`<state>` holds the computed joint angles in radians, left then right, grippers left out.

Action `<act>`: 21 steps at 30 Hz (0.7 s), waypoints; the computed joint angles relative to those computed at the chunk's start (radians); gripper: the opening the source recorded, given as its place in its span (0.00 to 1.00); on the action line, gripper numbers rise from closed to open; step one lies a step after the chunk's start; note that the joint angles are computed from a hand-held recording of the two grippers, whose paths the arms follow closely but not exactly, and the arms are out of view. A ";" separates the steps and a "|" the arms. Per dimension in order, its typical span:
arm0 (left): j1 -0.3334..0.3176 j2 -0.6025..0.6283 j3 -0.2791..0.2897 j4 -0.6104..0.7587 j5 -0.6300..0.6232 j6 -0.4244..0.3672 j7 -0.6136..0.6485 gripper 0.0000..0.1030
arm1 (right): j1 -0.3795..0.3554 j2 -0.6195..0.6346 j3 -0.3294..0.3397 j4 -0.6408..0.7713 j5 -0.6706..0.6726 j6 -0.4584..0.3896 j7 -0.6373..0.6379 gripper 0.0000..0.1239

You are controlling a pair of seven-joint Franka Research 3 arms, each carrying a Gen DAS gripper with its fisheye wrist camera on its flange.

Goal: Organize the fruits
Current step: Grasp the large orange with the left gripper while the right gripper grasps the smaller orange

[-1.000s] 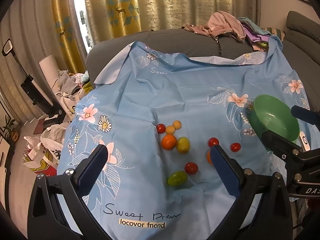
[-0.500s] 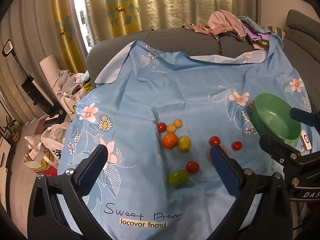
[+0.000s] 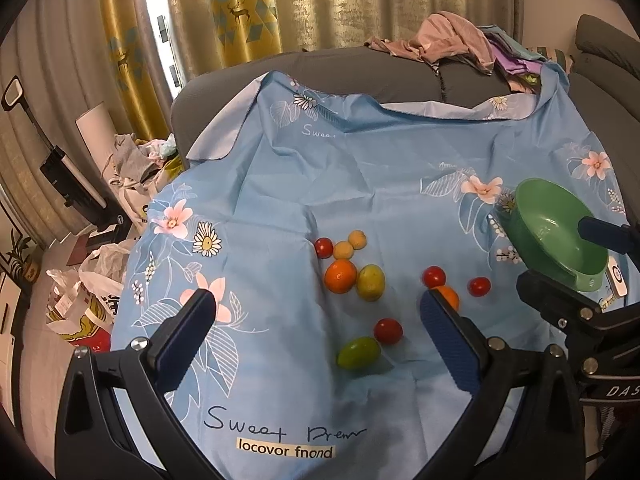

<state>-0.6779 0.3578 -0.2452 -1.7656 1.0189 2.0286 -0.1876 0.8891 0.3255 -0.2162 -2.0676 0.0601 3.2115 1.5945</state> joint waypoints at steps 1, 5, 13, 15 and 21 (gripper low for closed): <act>0.001 0.002 0.000 0.001 0.000 0.001 0.000 0.99 | -0.007 0.000 0.007 0.002 0.001 -0.001 -0.003 0.82; 0.004 0.009 0.002 0.006 -0.008 0.008 0.006 0.99 | -0.018 0.005 0.018 0.007 0.004 -0.004 -0.006 0.82; 0.040 -0.008 0.005 -0.069 -0.031 0.127 -0.026 0.99 | -0.179 0.038 0.182 0.034 0.034 -0.033 -0.065 0.82; 0.054 -0.009 0.005 -0.098 -0.045 0.173 -0.032 0.99 | -0.282 0.049 0.289 0.035 0.063 -0.043 -0.119 0.82; 0.077 0.007 0.017 -0.175 -0.031 0.334 -0.063 0.99 | -0.561 0.124 0.583 0.039 0.200 -0.072 -0.315 0.79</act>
